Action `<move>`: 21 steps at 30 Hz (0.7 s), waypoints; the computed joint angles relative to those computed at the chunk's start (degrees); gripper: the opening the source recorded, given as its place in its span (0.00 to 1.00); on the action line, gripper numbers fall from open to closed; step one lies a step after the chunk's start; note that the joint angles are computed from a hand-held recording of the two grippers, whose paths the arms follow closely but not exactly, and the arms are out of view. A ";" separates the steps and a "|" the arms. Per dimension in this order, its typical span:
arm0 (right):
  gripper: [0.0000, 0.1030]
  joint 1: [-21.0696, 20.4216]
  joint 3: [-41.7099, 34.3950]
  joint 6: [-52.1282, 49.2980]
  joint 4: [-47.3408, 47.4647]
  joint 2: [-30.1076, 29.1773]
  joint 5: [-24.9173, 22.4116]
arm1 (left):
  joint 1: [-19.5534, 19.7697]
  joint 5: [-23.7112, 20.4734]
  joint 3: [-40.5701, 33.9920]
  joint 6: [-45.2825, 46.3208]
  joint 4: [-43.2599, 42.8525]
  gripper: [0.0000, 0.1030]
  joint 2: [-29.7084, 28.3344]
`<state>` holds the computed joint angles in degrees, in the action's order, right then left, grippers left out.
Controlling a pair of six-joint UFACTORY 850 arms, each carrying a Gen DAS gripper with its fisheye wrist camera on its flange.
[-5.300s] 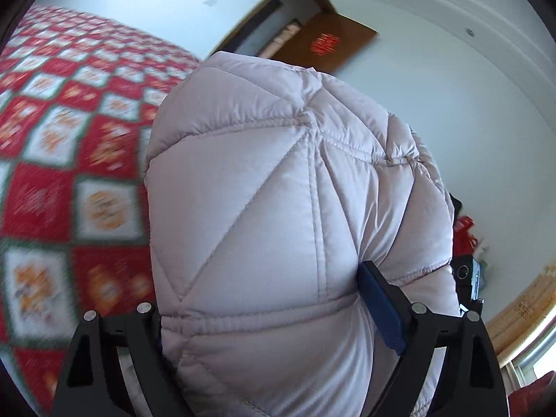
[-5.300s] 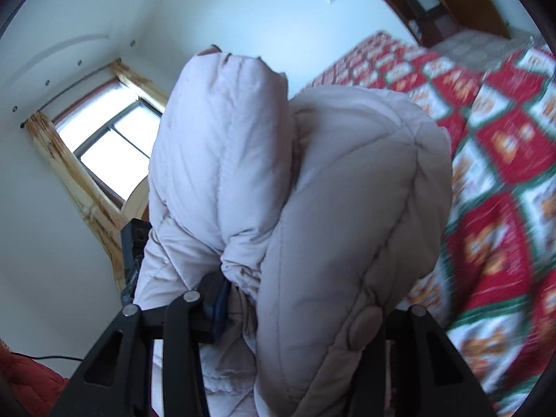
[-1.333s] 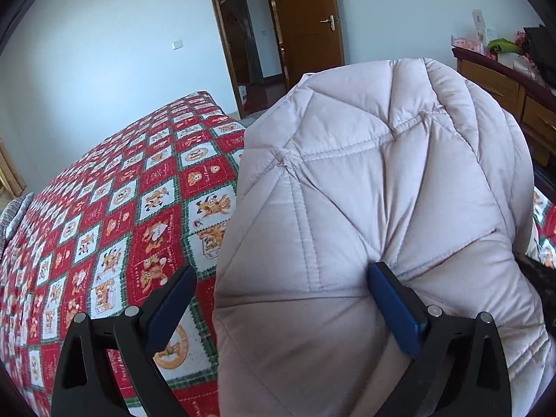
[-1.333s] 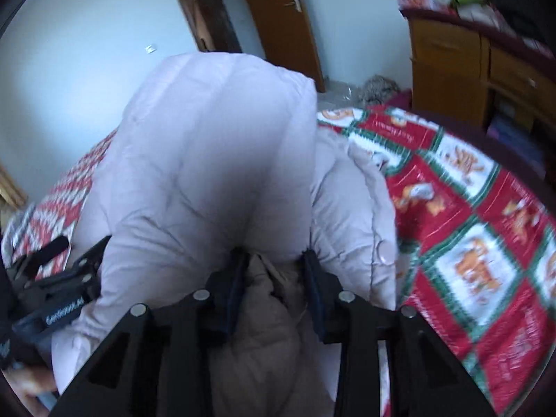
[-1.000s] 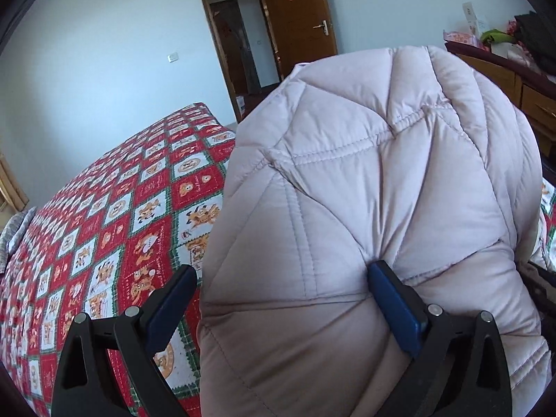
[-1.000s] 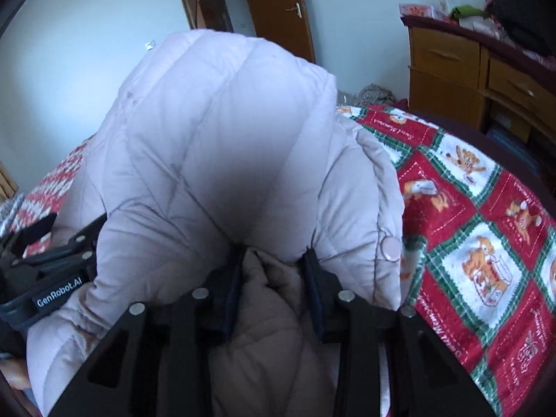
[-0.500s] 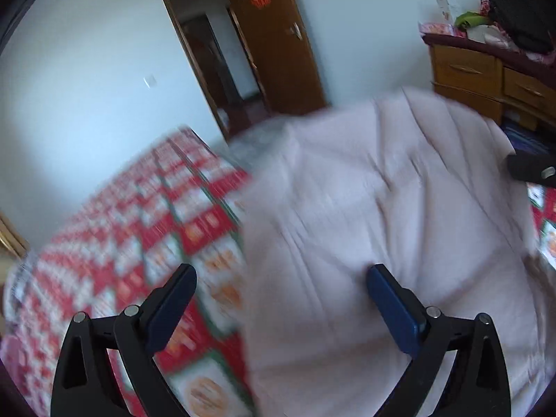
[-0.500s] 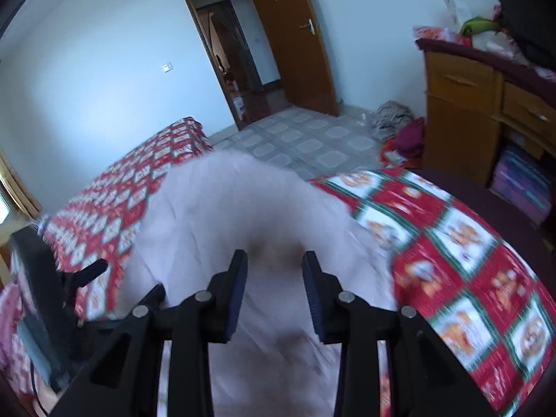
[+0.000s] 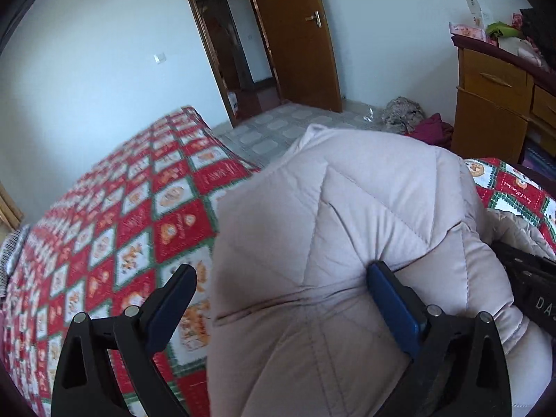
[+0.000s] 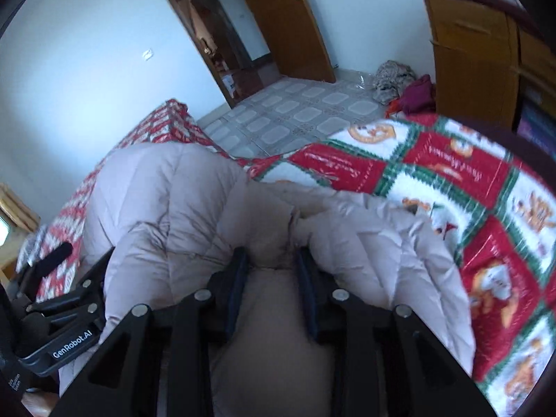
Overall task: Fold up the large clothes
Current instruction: 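Lower the jacket bundle onto the quilt with both tools, then open both tools and pull them back from the folded jacket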
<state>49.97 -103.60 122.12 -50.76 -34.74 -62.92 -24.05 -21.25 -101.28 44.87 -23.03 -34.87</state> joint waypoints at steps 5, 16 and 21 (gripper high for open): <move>0.32 0.49 -5.71 -6.07 2.25 -2.62 -4.90 | 0.97 -2.26 0.25 3.42 -2.92 0.97 0.94; 0.85 15.16 -9.29 6.31 -8.21 -2.84 -18.97 | 8.36 -5.03 19.25 26.54 -24.66 0.97 17.89; 0.85 20.00 -19.15 4.17 -5.97 -9.33 -26.29 | 12.37 -5.62 28.90 31.18 -29.75 0.97 24.44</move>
<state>69.98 -122.76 126.29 -56.73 -44.07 -89.21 -11.68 -26.88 -72.39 76.05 -52.78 -10.43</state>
